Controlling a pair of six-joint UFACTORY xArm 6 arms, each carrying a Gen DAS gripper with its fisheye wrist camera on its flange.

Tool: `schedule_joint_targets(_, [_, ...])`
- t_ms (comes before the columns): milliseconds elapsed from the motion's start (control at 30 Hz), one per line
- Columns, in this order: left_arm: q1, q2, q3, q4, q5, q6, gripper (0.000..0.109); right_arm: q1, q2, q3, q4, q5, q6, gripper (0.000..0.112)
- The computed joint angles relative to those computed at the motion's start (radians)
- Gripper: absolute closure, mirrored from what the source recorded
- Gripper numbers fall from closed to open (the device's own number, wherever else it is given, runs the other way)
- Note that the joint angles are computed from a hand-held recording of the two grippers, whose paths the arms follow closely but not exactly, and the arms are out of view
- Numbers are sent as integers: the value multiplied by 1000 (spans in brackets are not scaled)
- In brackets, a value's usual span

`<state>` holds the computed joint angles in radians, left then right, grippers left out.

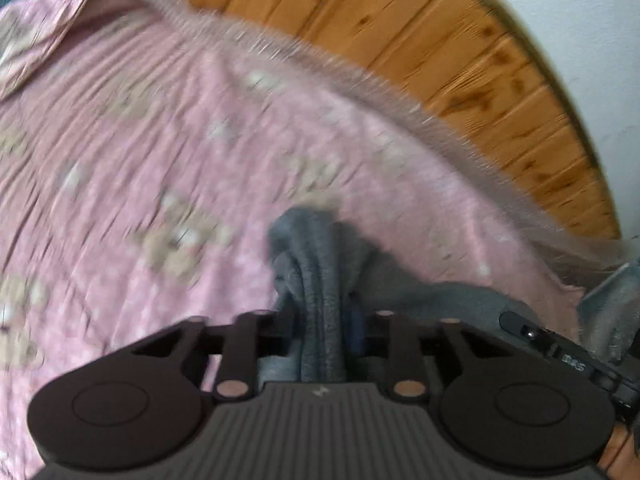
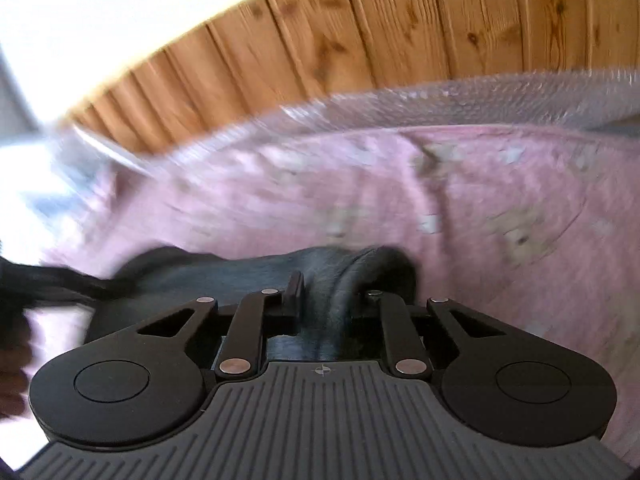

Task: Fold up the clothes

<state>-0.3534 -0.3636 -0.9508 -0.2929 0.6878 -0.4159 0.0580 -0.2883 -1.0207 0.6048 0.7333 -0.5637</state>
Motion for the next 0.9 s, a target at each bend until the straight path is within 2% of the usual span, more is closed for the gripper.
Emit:
schedule_joint_targets(33, [2,-33,17,15,12,-11,72,-6,6,3,-31,2,15,65])
schedule_joint_targets(67, [2,-75,42,27,4,-31,71,-28,-18,21,-19,7,19,61])
schedule_joint_targets(133, [-7,-175,102,54,-45,-97,68,-77,-71,62,14,8,22,62])
schedule_joint_targets(167, [-11,-224,128,73,-67,-134,62,-103,-124,101,29,-25,38,60])
schedule_joint_targets(233, [-38,-238,132,33,-97,-102,58,-134,-233,172,126,-66,31,61])
schedule_joint_targets(300, [-66,-189,105,4,-88,-45,58,-98,-287,210,186,-31,-46,61])
schedule_joint_targets(367, [-67,-159,102,9,-50,-39,59,-30,-310,253,149,-20,-106,65])
schedule_joint_targets(400, [-67,-142,99,11,-31,-37,70,-10,-317,287,90,-36,-88,65])
schedule_joint_targets(467, [-68,-107,92,17,6,-31,70,15,-331,350,20,-63,-70,65])
schedule_joint_targets(500, [-72,-112,91,31,17,-41,69,-6,-349,365,48,-57,-67,65])
schedule_joint_targets(533, [-80,-140,92,56,23,-61,67,-25,-360,357,34,-36,-33,65])
schedule_joint_targets(567, [-94,-175,101,67,14,-66,60,-42,-378,351,36,-18,-15,61])
schedule_joint_targets(600, [-114,-204,115,71,2,-59,51,-57,-408,351,75,-5,-39,63])
schedule_joint_targets(633, [-134,-218,126,81,2,-55,49,-70,-430,349,109,12,-63,63])
schedule_joint_targets(733, [-161,-245,161,116,15,-63,49,-72,-445,363,130,65,-121,61])
schedule_joint_targets(767, [-159,-249,174,128,24,-72,43,-66,-436,381,81,67,-109,60])
schedule_joint_targets(800, [-157,-253,186,140,33,-80,42,-71,-424,397,72,73,-118,47])
schedule_joint_targets(900, [-151,-264,213,173,68,-108,41,-148,-399,404,163,143,-159,47])
